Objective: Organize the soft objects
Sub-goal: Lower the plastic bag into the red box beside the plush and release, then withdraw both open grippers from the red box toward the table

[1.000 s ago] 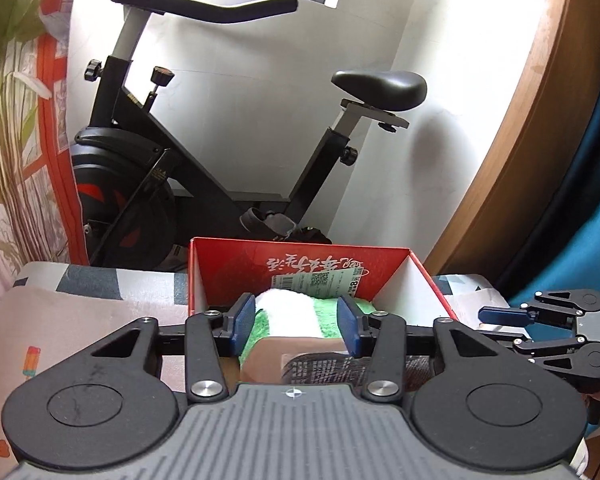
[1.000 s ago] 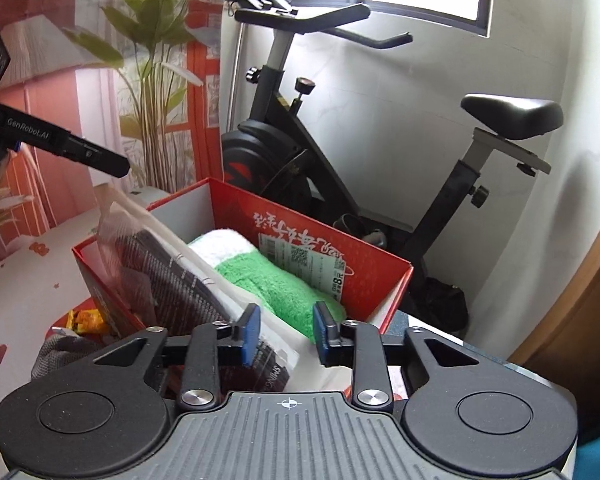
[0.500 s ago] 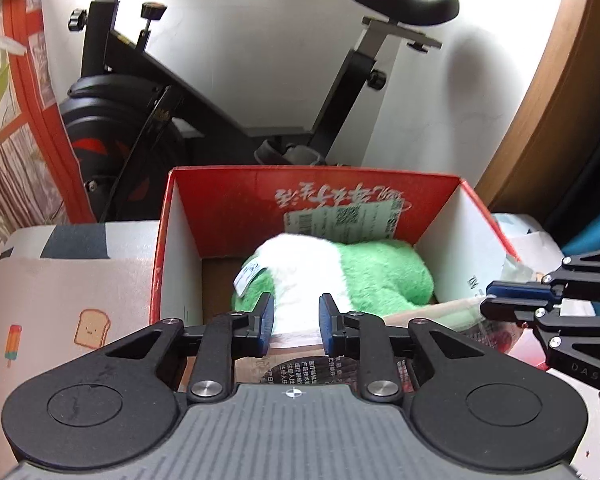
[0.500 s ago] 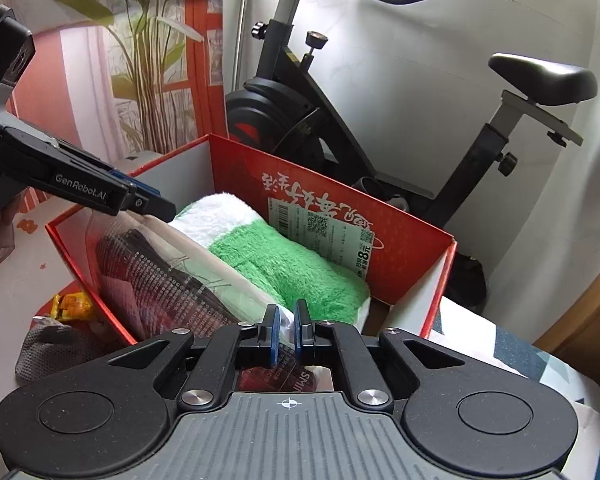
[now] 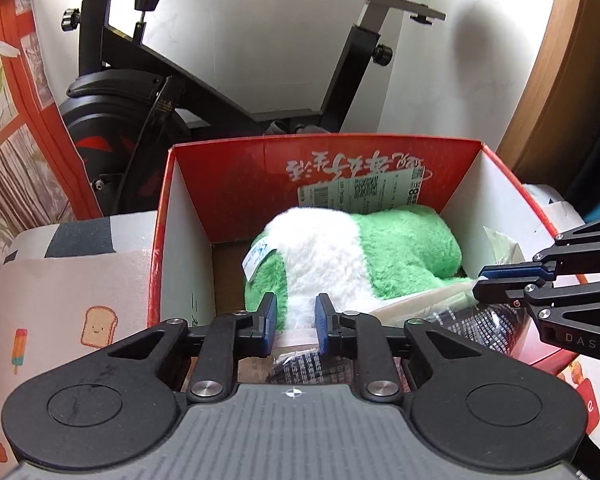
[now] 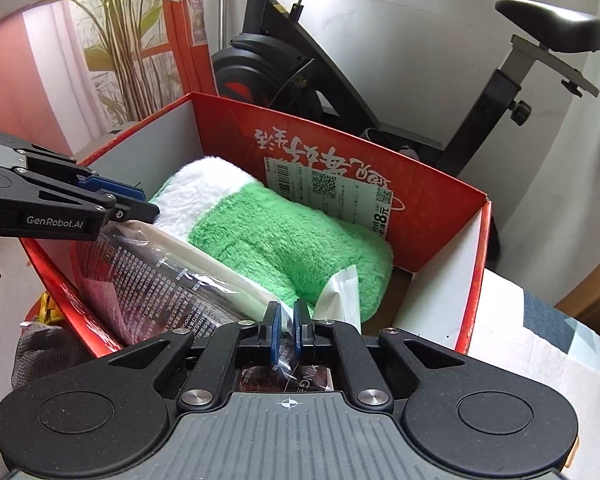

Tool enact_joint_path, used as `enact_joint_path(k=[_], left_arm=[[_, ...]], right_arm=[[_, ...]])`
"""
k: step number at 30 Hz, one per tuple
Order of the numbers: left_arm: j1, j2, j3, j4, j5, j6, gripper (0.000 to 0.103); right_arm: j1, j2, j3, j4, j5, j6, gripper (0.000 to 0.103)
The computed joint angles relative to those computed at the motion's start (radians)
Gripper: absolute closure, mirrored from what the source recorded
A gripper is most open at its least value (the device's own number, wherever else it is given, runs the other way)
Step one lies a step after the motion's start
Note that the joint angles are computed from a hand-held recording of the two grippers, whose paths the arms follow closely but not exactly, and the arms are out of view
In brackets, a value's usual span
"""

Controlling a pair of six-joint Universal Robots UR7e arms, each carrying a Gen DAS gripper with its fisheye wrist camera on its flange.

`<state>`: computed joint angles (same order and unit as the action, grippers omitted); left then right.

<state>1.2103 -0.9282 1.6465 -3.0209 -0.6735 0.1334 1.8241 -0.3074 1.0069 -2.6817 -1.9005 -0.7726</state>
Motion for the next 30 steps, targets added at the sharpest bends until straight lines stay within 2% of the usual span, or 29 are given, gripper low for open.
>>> enact_joint_path(k=[1,2,3,4,5,9,11,14,16,19,22,30], left_arm=[[-0.006,-0.006,0.008,-0.023,-0.004,0.008,0.076],[-0.011,-0.014,0.018,-0.055,-0.012,0.021,0.067],[-0.018,-0.019,0.028,-0.094,-0.013,0.036,0.061],[-0.025,-0.026,0.039,-0.131,-0.015,0.052,0.050],[-0.033,-0.033,0.051,-0.162,-0.011,0.065,0.045],[-0.069,-0.058,0.099,-0.250,0.028,0.106,0.041],[-0.089,-0.072,0.133,-0.297,0.052,0.120,0.027],[-0.125,-0.093,0.199,-0.391,0.094,0.140,0.011],[-0.146,-0.107,0.243,-0.443,0.121,0.144,0.007],[-0.177,-0.127,0.304,-0.486,0.172,0.130,0.000],[-0.209,-0.152,0.374,-0.518,0.227,0.091,0.000],[-0.278,-0.188,0.555,-0.573,0.317,-0.034,0.000]], right_arm=[[0.000,-0.011,0.020,-0.029,0.018,0.003,0.093],[-0.003,-0.027,0.045,-0.056,0.051,0.007,0.082],[-0.008,-0.046,0.067,-0.073,0.090,0.023,0.077],[-0.009,-0.061,0.088,-0.100,0.113,0.041,0.065],[-0.010,-0.075,0.110,-0.129,0.132,0.048,0.055],[-0.005,-0.119,0.176,-0.212,0.141,0.062,0.044],[-0.005,-0.145,0.220,-0.257,0.149,0.068,0.027],[-0.006,-0.193,0.311,-0.349,0.173,0.070,0.009],[-0.007,-0.224,0.372,-0.410,0.189,0.075,0.001],[-0.011,-0.267,0.460,-0.491,0.205,0.087,0.000],[-0.017,-0.305,0.538,-0.546,0.215,0.100,0.000],[-0.042,-0.373,0.723,-0.641,0.233,0.090,0.000]])
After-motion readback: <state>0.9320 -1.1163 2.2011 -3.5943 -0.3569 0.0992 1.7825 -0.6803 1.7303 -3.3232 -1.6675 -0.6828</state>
